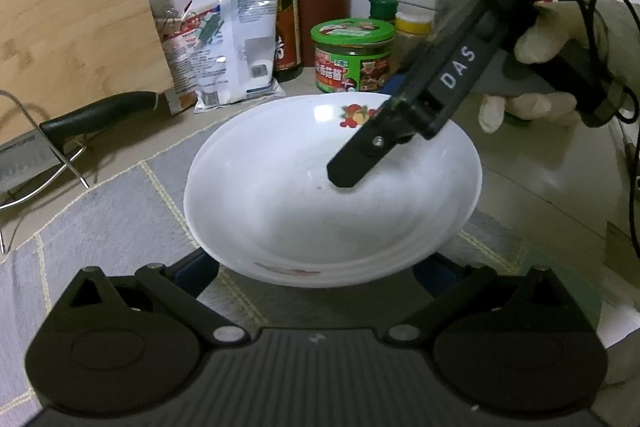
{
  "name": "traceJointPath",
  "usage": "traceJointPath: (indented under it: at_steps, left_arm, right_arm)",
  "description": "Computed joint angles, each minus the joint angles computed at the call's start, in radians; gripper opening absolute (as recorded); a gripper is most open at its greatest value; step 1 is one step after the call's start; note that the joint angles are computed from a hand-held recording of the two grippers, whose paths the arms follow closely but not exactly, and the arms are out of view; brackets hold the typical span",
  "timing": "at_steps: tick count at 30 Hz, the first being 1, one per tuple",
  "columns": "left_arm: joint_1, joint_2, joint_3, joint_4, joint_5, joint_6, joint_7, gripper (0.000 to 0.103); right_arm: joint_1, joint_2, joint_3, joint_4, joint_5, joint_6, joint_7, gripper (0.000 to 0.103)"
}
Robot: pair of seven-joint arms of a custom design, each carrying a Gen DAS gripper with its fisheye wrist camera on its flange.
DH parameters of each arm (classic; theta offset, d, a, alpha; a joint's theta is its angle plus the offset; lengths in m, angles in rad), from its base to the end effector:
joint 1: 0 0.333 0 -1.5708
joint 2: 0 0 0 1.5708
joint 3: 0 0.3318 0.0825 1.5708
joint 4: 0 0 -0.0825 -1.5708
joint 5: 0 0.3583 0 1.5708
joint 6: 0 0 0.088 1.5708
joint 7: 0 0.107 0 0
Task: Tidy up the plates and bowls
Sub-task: 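Lower the plate onto the stack and open the right gripper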
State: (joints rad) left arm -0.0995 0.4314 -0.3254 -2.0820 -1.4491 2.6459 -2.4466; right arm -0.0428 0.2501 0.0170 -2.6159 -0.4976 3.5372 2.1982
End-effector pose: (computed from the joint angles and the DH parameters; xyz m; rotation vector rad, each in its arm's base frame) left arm 0.5368 -0.2070 0.2590 -0.3116 2.7123 -1.1981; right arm 0.4615 0.0465 0.2789 -1.6664 1.8990 -0.3580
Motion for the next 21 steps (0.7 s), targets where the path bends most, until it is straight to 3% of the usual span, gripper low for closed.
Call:
traceJointPath:
  at_steps: [21]
  left_arm:
    - [0.011, 0.021, -0.012, 0.027, 0.027, 0.002, -0.021, 0.102]
  right_arm:
    - [-0.019, -0.035, 0.028, -0.015, -0.024, -0.045, 0.063, 0.103]
